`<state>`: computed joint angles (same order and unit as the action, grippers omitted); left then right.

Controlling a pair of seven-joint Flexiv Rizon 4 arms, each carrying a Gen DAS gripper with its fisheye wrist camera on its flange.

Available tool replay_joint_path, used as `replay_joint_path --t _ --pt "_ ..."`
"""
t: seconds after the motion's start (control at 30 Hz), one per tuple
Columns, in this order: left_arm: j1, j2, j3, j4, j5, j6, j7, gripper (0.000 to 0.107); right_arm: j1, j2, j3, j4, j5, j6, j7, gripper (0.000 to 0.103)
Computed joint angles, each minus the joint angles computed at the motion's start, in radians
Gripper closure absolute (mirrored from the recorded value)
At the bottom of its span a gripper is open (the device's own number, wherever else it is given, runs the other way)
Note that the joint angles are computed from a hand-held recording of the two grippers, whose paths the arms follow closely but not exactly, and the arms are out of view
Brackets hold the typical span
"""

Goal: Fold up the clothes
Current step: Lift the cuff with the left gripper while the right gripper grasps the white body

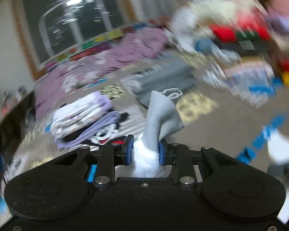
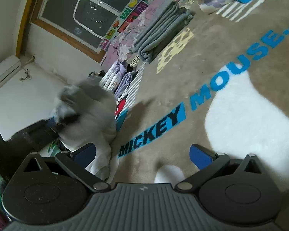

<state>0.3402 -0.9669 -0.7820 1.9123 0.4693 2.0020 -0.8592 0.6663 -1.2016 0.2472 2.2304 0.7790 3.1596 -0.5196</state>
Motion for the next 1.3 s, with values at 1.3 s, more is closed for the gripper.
replay_joint_path --t 1.3 --pt "0.315 -0.529 -0.337 -0.413 -0.290 -0.215 -0.150 0.089 0.066 0.198 -0.084 -0.294 -0.015 -0.505 -0.267 0.000"
